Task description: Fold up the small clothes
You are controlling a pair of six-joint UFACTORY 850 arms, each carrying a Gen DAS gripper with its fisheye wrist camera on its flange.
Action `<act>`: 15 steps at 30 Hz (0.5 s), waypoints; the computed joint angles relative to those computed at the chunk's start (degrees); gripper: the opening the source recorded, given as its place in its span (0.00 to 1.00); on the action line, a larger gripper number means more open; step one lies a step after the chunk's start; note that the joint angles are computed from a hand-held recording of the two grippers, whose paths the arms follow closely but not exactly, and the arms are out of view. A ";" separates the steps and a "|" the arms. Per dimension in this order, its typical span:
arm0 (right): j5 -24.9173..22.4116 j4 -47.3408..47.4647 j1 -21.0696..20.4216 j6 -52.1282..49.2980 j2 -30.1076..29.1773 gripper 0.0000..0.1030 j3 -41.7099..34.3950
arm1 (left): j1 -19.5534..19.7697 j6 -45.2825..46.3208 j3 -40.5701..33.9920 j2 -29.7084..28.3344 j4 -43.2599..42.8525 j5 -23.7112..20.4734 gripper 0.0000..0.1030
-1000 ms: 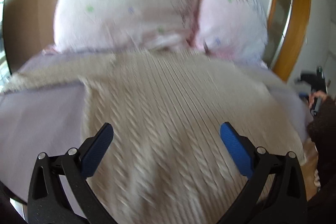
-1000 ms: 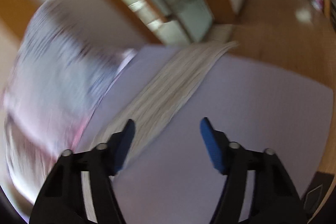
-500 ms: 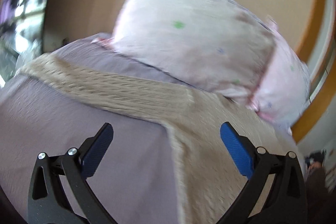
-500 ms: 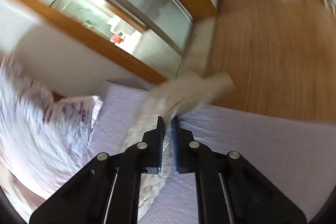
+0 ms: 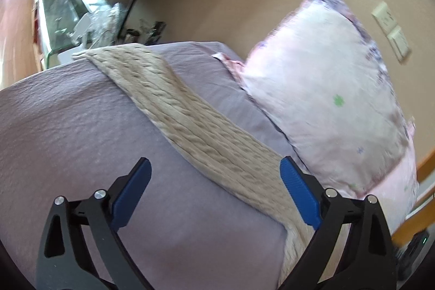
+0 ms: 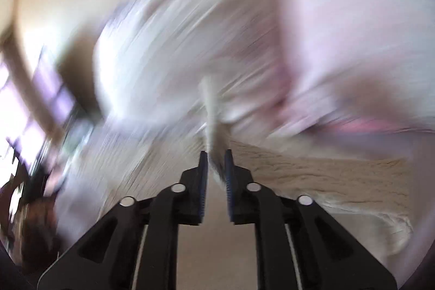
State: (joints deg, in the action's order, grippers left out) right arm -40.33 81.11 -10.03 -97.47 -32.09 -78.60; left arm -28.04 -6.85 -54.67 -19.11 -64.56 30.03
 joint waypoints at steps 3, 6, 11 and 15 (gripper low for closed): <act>-0.58 -1.60 1.21 -1.37 1.25 0.59 2.64 | 1.73 -3.98 0.85 0.23 0.94 -1.19 0.87; -0.80 8.66 -0.85 -9.25 1.12 0.67 4.71 | 4.12 -11.19 1.61 0.09 5.60 -3.13 0.80; -1.96 10.52 -6.45 -4.85 -0.63 0.68 3.21 | 7.64 -22.95 2.60 -0.12 14.39 -3.43 0.62; -3.51 10.17 -9.93 -0.18 -2.12 0.68 2.07 | 10.80 -30.90 2.77 -0.86 20.60 -3.42 0.46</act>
State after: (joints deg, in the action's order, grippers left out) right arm -43.83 91.28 -19.96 -97.65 -34.21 -76.53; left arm -17.23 -37.75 -51.90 -19.97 -43.96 26.60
